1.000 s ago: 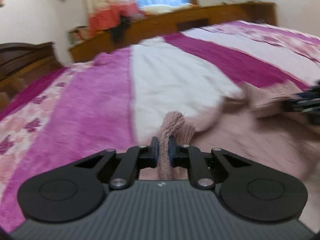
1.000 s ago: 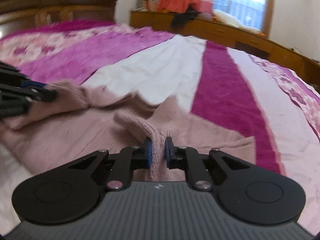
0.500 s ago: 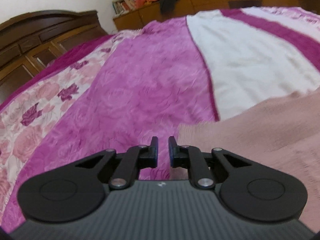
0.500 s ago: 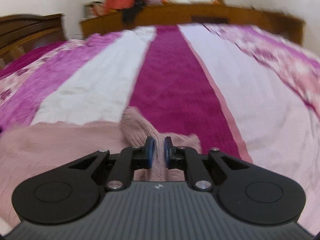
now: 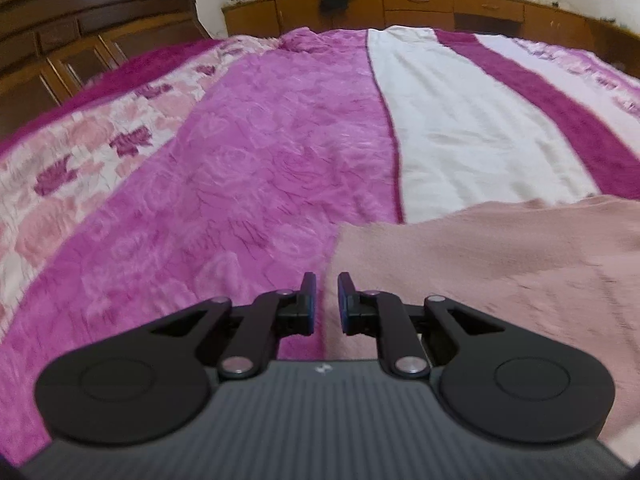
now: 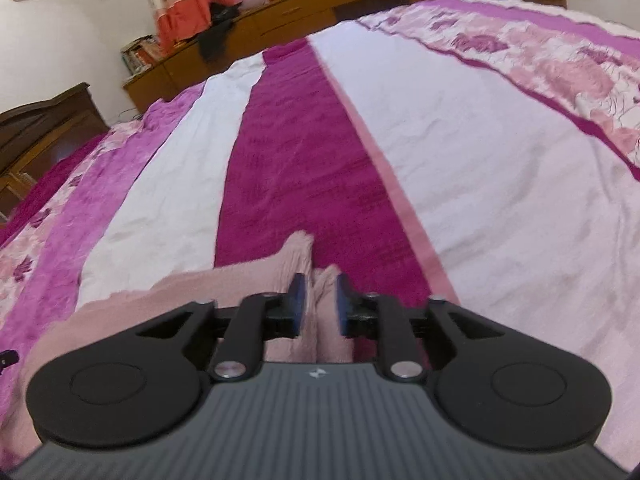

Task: Fold small clothes

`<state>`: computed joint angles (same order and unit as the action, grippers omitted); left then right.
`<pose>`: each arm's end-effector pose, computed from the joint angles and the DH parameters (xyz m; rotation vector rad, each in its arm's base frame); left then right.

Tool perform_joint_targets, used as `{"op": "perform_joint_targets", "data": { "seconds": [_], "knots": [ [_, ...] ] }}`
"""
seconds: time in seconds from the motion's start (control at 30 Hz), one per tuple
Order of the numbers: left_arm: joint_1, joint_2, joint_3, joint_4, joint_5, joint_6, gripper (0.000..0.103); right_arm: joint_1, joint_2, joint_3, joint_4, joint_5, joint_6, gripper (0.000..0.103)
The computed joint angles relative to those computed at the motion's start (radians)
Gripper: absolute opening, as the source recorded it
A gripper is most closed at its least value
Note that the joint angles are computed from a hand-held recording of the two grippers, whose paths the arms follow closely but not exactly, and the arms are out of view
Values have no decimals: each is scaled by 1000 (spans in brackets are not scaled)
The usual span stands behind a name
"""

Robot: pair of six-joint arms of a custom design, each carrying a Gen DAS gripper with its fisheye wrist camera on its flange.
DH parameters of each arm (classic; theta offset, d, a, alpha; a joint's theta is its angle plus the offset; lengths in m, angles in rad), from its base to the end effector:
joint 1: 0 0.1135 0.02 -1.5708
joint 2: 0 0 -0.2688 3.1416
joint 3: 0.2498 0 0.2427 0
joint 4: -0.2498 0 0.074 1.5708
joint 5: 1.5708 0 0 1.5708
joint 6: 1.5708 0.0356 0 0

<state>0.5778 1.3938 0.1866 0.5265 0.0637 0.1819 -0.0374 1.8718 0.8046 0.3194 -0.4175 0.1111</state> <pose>0.1667 0.1060 0.1107 -0.4128 2.2338 0.3345 0.3441 0.0016 0.1207 -0.0411 2.2946 0.5205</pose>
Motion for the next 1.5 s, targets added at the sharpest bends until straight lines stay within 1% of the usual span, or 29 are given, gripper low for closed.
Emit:
{"op": "perform_joint_targets", "data": {
  "seconds": [0.03, 0.13, 0.2, 0.23, 0.27, 0.3, 0.33, 0.4, 0.47, 0.53, 0.6, 0.63, 0.7, 0.73, 0.83, 0.9, 0.97, 1.0, 1.07, 1.1, 1.13, 1.2, 1.33, 1.4, 1.43, 1.5],
  "knots": [
    [4, -35, -6, -38, 19, -4, 14, -1, -12, -15, 2, -2, 1, 56],
    [6, -144, -25, -152, 56, -25, 15, -20, -23, -37, -10, -40, -2, 57],
    [6, -186, -30, -205, 74, -43, 15, -30, -25, -48, -25, -69, 11, 57],
    [6, -206, -34, -232, 87, -54, 18, -35, -23, -50, -33, -87, 15, 57],
    [6, -223, -39, -251, 94, -65, 31, -38, -17, -48, -39, -101, 15, 57],
    [4, -236, -44, -264, 95, -75, 40, -39, -16, -51, -46, -110, 13, 56],
    [-7, -252, -56, -265, 85, -86, 51, -37, -13, -52, -51, -114, 13, 56],
    [-29, -278, -79, -252, 61, -80, 52, -34, -7, -58, -46, -127, 15, 55],
    [-58, -276, -88, -241, 24, -74, 52, -31, -4, -66, -37, -128, 23, 49],
    [-65, -257, -89, -231, 19, -73, 52, -33, 2, -58, -44, -133, 27, 24],
    [-67, -232, -91, -215, 17, -72, 52, -39, -6, -55, -42, -133, 30, 18],
    [-67, -220, -93, -204, 14, -71, 52, -46, -16, -62, -22, -131, 37, 11],
    [-67, -177, -97, -166, 6, -67, 52, -54, -32, -74, 35, -97, 62, 10],
    [-68, -146, -96, -145, -1, -67, 52, -54, -28, -63, 31, -75, 63, 10],
    [-72, -59, -101, -75, -22, -69, 52, -31, 2, -13, -27, 23, -5, 10],
    [-72, -49, -113, -47, -24, -63, 52, -31, 12, 10, -69, 21, -34, 11],
    [-78, -48, -119, -35, -32, -54, 53, -39, 3, 4, -41, -16, 0, 12],
    [-84, -42, -120, -29, -39, -53, 53, -43, -1, 6, -28, -34, 7, 14],
    [-91, -34, -118, -23, -48, -58, 54, -25, -9, 25, -21, -25, 17, 36],
    [-93, -28, -119, -15, -52, -63, 54, -12, -6, 41, -29, -11, 16, 62],
    [-96, -21, -119, -8, -55, -71, 55, 0, 4, 64, -47, -15, 6, 70],
    [-96, -7, -121, 7, -56, -78, 55, 24, 32, 116, -97, -26, -6, 70],
    [-93, 7, -124, 26, -55, -77, 56, 75, 108, 183, -118, 22, -5, 70],
    [-91, 5, -125, 24, -54, -76, 56, 92, 160, 233, -143, 41, 4, 67],
    [-90, 6, -126, 26, -52, -77, 56, 95, 183, 250, -142, 43, 3, 50],
    [-85, 9, -129, 33, -47, -79, 57, 105, 184, 244, -123, 49, -13, 24]
  ]
}}
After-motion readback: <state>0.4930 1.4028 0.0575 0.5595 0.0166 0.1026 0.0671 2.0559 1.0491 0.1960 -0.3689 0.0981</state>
